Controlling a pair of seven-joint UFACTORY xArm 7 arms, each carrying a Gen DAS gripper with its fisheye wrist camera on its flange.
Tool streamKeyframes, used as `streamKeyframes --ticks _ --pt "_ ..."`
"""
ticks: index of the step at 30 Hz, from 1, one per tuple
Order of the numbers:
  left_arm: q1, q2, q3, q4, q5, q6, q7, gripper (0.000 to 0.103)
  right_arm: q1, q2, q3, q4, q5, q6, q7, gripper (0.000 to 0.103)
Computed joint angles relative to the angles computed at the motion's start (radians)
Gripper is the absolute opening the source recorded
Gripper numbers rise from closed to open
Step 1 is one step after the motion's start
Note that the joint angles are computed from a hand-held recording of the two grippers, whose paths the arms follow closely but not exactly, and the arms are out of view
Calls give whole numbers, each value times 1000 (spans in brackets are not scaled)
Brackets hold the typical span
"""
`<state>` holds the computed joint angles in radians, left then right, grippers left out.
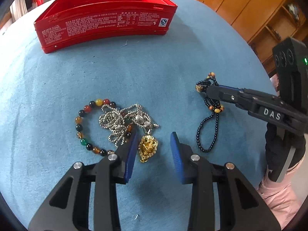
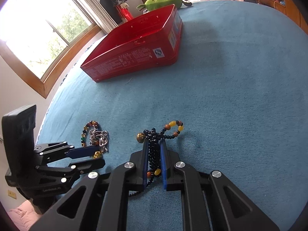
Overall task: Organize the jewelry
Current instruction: 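Grasp the gold lion pendant with the left tool while the right tool holds the necklace, then carry the pendant with the left tool while the right tool carries the necklace over the tin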
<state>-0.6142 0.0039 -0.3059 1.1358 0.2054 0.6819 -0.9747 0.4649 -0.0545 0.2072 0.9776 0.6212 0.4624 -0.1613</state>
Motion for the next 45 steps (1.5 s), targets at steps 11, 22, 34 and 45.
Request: streamKeyframes --ticks 11,22,34,45 --pt "11 -52 6 -57 -25 -36 1 18 2 4 7 15 -13 4 21 11" --pt "52 -161 -23 -117 -12 -58 -19 18 11 -27 4 26 -88 16 76 18" --pt "63 -156 -30 -131 -41 -89 -4 18 11 65 33 67 -379 14 268 17" --pt "93 -194 -30 -122 -16 -39 -11 18 20 -10 21 60 -154 -30 90 12"
